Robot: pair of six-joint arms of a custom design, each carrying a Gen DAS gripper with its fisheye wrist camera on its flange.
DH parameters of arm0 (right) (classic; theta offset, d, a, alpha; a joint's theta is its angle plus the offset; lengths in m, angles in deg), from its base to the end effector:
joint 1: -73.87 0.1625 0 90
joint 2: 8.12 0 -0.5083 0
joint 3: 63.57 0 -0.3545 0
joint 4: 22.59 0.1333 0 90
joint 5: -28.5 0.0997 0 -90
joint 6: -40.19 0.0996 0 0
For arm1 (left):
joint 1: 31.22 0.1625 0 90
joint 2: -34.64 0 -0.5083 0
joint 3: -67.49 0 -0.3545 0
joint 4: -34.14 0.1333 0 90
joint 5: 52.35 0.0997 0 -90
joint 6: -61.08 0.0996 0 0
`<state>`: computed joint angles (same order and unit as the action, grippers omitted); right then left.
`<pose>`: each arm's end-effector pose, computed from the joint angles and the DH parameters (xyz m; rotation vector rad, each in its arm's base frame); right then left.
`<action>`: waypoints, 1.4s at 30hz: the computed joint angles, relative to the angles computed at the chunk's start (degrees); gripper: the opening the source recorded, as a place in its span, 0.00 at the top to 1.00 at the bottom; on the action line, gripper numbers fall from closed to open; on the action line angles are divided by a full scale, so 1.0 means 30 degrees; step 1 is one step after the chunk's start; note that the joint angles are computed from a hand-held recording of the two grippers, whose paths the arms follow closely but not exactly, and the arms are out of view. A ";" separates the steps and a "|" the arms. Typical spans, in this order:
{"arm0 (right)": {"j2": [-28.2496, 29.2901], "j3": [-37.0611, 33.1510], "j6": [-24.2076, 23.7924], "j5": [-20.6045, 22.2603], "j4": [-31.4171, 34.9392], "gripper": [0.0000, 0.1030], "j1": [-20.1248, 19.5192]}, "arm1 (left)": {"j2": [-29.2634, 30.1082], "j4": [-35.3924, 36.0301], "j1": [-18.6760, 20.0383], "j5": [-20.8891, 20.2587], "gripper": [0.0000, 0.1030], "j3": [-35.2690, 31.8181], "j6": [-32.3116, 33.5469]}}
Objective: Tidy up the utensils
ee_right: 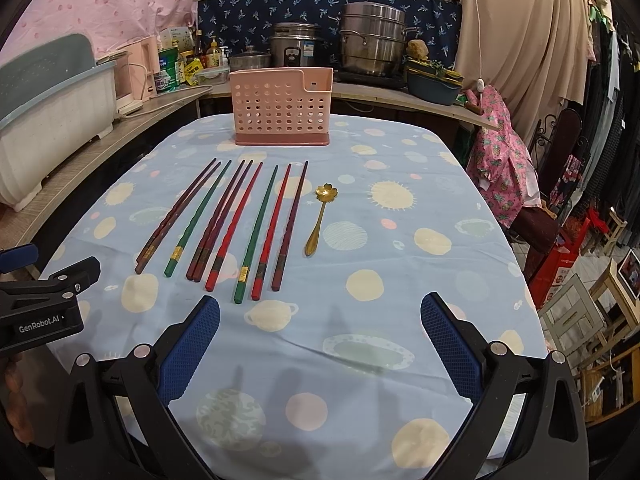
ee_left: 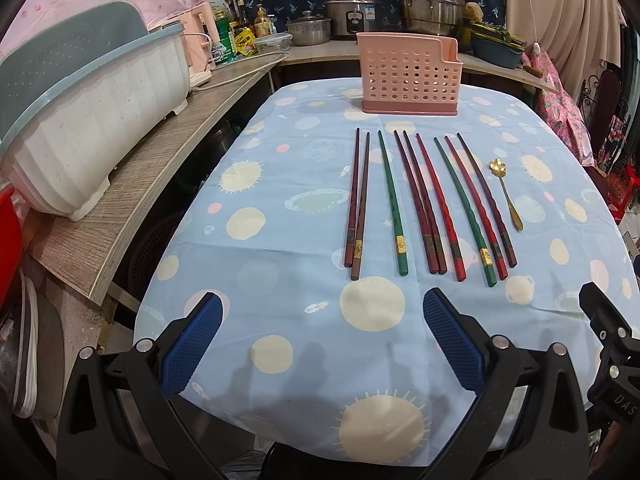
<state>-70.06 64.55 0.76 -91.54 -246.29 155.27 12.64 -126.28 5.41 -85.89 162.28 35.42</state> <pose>0.0077 -0.5069 0.3459 0.1874 -2.0406 1.0113 -0.4114 -0.5754 -0.0448 0.5638 2.1816 -0.7337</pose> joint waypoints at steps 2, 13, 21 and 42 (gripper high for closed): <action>0.0020 -0.0012 0.0011 -0.0025 -0.0004 0.06 0.0015 | 0.0000 0.0000 0.0000 0.0000 0.07 0.0000 0.0000; 0.0014 -0.0103 0.0162 0.0073 0.0265 0.06 -0.0108 | -0.0012 0.0104 0.0068 -0.0100 0.07 -0.0005 -0.0182; -0.0065 -0.0527 0.0107 0.0177 0.0570 0.07 -0.0333 | 0.0050 -0.0166 0.0454 -0.0142 0.07 -0.0264 -0.0195; 0.0803 -0.3001 0.0320 -0.0072 0.2820 0.07 -0.0561 | 0.1835 0.1124 0.2607 -0.0599 0.19 -0.4157 0.1481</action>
